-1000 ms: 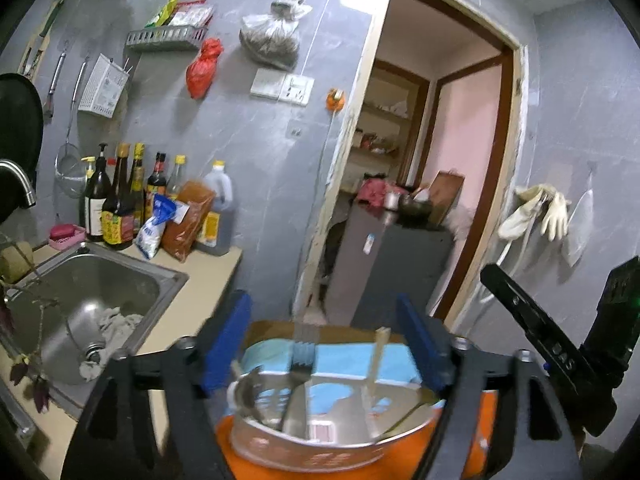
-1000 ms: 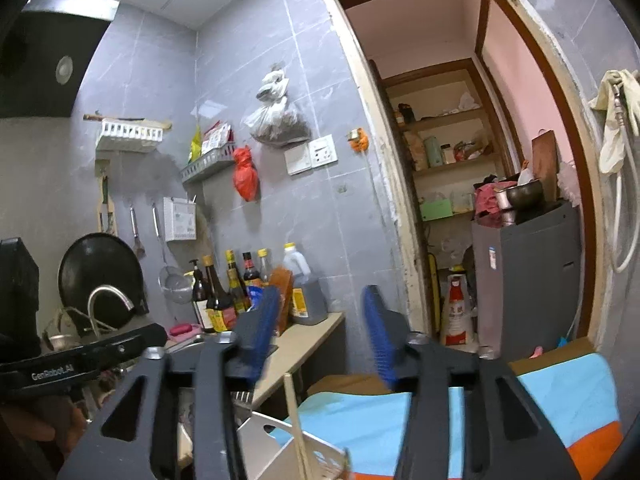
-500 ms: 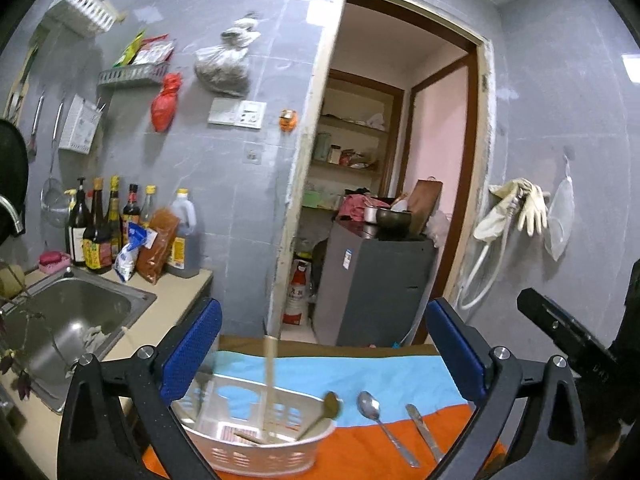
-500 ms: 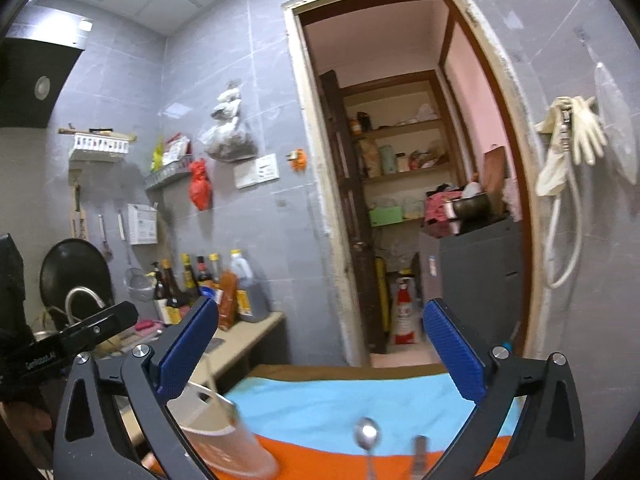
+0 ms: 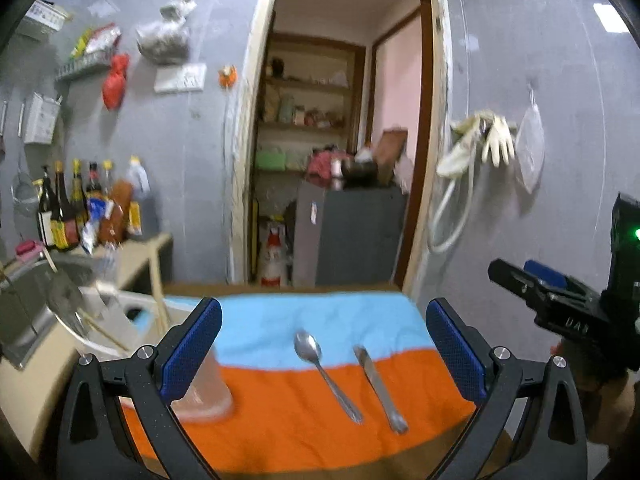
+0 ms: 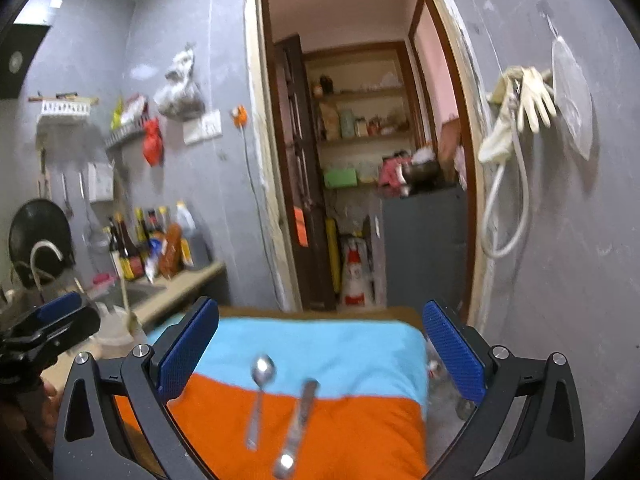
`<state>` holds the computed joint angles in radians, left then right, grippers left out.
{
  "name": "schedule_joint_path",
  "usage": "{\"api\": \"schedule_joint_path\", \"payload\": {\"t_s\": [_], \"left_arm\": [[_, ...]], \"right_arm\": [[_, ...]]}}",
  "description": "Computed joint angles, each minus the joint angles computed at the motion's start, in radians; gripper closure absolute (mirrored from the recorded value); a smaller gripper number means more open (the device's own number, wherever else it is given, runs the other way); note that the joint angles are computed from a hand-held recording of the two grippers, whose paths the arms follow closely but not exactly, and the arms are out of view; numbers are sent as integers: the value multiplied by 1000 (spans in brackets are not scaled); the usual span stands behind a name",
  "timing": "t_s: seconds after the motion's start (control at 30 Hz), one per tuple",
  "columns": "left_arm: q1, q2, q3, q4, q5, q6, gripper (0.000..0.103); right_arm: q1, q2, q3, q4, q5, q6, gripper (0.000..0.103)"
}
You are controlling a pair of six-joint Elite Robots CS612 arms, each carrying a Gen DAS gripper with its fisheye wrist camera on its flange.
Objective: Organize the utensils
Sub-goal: 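Lower the left tool to the last steel spoon while the right tool reaches the table knife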
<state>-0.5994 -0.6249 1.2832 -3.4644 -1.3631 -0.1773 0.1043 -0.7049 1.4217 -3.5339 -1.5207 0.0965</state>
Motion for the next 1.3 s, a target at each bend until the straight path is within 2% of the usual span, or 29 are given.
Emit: {"api": "schedule_joint_path", "payload": {"t_s": [0.27, 0.53, 0.6, 0.73, 0.8, 0.97, 1.1, 1.17, 1.3], "left_arm": [[-18, 58, -80, 200, 53, -19, 3], [-3, 124, -212, 378, 25, -56, 3], [2, 138, -246, 429, 18, -67, 3], [17, 170, -313, 498, -24, -91, 4], [23, 185, -343, 529, -36, -103, 7], [42, 228, -440, 647, -86, -127, 24], [56, 262, -511, 737, -119, -137, 35], [63, 278, -544, 776, -141, -140, 44], [77, 302, -588, 817, -192, -150, 50]], "right_arm": [[-25, 8, 26, 94, 19, 4, 0], [-30, 19, 13, 237, 48, 10, 0], [-28, 22, 6, 282, 60, 4, 2], [-24, 28, -17, 395, 91, -20, 21], [-23, 33, -27, 433, 112, -16, 26], [-14, 48, -68, 522, 142, -20, 31], [-4, 66, -114, 610, 144, -34, 37], [2, 75, -136, 652, 135, -47, 44], [12, 86, -167, 723, 114, -76, 50]]}}
